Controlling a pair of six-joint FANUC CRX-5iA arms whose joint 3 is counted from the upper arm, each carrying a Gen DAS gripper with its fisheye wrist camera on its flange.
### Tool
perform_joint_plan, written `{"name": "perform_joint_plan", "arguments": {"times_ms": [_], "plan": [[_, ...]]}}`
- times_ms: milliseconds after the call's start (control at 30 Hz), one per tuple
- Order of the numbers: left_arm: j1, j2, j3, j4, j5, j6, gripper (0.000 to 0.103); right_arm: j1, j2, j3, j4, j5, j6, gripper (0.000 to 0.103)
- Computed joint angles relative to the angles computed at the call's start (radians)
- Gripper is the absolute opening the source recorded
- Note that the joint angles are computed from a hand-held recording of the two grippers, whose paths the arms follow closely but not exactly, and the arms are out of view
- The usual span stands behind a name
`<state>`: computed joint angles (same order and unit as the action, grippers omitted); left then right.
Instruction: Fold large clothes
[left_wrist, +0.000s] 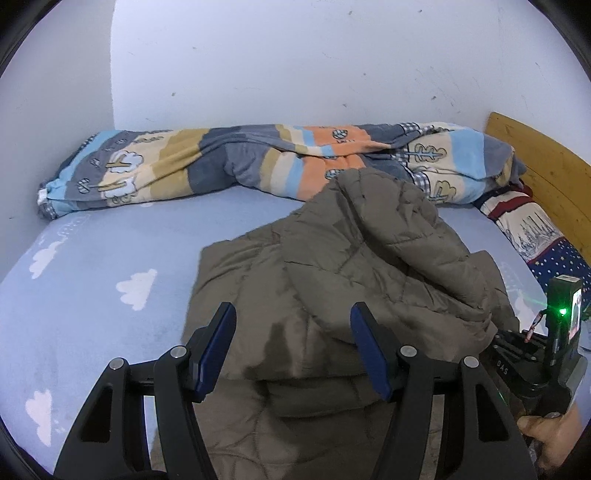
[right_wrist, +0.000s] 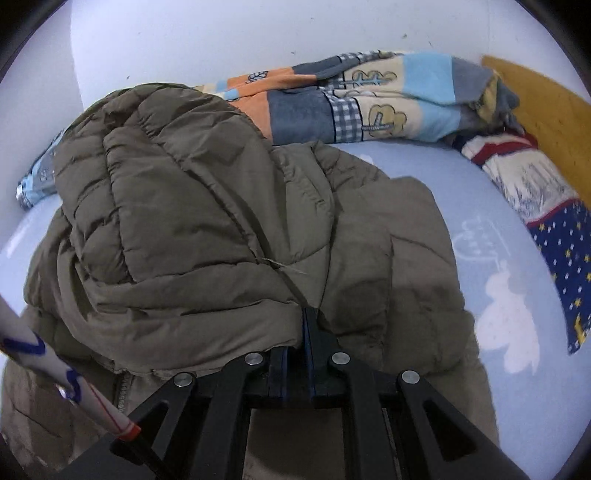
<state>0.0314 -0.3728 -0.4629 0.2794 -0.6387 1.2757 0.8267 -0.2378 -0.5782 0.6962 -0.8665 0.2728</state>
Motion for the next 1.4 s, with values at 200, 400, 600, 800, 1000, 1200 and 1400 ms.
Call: {"name": "perform_joint_plan", "arguments": {"times_ms": [200, 400, 600, 800, 1000, 1200, 1400], "plan": [[-0.054, 0.028, 0.039, 0.067, 0.015, -0.018, 0.063, -0.006, 0.0, 0.0, -0.025, 0.011, 0.019, 0.008], [-0.166, 0.205, 0.195, -0.058, -0.027, 0.182, 0.063, -0.014, -0.012, 0.011, -0.076, 0.026, 0.073, 0.009], [-0.181, 0.324, 0.26, -0.325, -0.141, 0.393, 0.064, -0.04, -0.043, 0.032, -0.183, 0.039, 0.187, 0.012], [-0.188, 0.304, 0.227, -0.344, -0.093, 0.397, 0.064, -0.093, -0.056, 0.137, -0.407, -0.048, 0.369, 0.018], [-0.178, 0.28, 0.193, -0.331, -0.054, 0.382, 0.064, -0.068, -0.171, 0.079, -0.212, -0.043, 0.211, 0.024], [-0.157, 0.26, 0.158, -0.278, -0.03, 0.315, 0.064, -0.059, -0.155, -0.003, -0.089, 0.233, 0.122, 0.047], [-0.123, 0.165, 0.082, -0.19, 0.039, 0.237, 0.063, -0.097, 0.01, 0.097, -0.356, 0.174, 0.303, 0.046]]}}
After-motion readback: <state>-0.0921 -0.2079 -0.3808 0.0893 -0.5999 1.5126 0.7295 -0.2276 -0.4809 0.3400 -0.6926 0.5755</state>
